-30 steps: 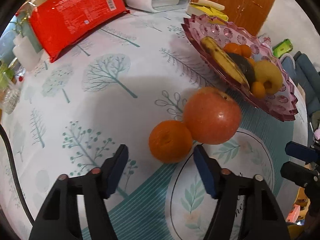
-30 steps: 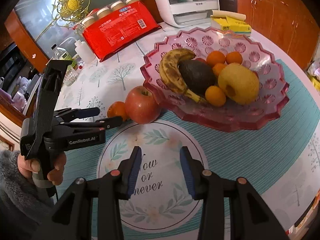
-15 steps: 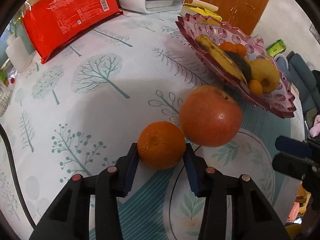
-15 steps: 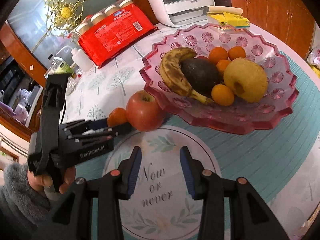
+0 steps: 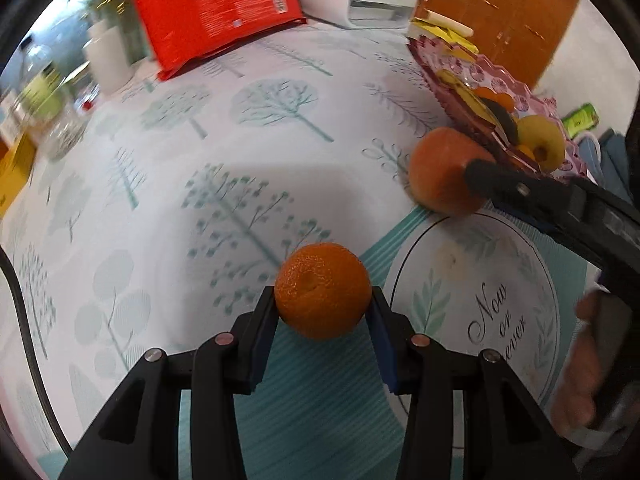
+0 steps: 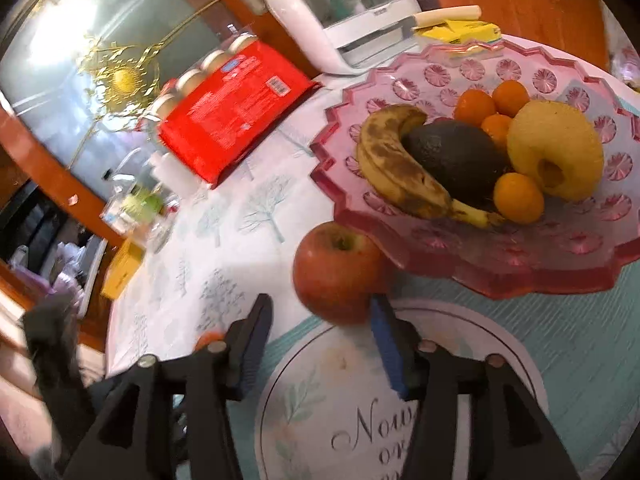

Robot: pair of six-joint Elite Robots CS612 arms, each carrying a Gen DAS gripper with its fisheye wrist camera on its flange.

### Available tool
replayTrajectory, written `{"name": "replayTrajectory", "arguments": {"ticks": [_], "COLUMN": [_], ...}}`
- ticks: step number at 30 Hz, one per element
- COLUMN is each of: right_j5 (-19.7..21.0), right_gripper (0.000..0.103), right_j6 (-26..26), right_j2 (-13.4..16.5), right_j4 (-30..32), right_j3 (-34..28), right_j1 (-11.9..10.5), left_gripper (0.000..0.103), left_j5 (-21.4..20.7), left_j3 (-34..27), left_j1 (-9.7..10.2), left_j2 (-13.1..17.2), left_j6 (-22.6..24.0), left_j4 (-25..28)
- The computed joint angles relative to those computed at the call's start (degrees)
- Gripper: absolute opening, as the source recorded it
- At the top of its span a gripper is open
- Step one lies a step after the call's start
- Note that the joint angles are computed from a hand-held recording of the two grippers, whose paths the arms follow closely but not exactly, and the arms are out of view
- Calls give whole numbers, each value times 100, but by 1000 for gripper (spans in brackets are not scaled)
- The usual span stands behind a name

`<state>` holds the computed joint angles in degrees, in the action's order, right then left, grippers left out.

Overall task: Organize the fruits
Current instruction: 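Grasp the large orange with the left gripper while the right gripper grasps the red apple, then lift and carry the large orange and the red apple over the pink bowl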

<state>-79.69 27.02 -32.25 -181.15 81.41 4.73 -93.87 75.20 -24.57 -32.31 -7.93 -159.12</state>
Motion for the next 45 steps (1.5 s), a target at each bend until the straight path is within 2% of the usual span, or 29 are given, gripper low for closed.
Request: {"name": "replayTrajectory", "arguments": {"ticks": [3,7,10,16,22,26,34,39,45], "right_j5": [-448,-733,-1098,-1214,-1273,-946,-340,-149,-127], "right_gripper": [57,64,69,69,68,68,68,68,68], "right_j6": [84,125,31,118,-175,-460,-839,-969,-1050], "right_j2": [83,195,308,423,400,305,-53,-303,-570], "right_j4": [201,284,422,731,685,712,204,-216,-633], "right_j3": [-181,-359,-574,-815,-764,-616,-33,315,659], "right_j1": [78,135,215,212,236,224,148,44,-185], "left_gripper": [43,43,43,43,43,43,43,43,43], "left_j5": [-58,-73,-92,-56,10,65,229,173,175], "left_j3": [102,195,209,160,153,232,484,558,456], "left_j1": [31,71,105,150,151,121,21,-68,-305], "left_j2": [-33,-60,-54,-16,-10,-70,-310,-432,-489], "left_j6": [-239,-428,-572,-842,-1020,-1092,-1206,-1323,-1285], "left_j4": [-81,-174,-228,-271,-315,-396,-667,-810,-895]}}
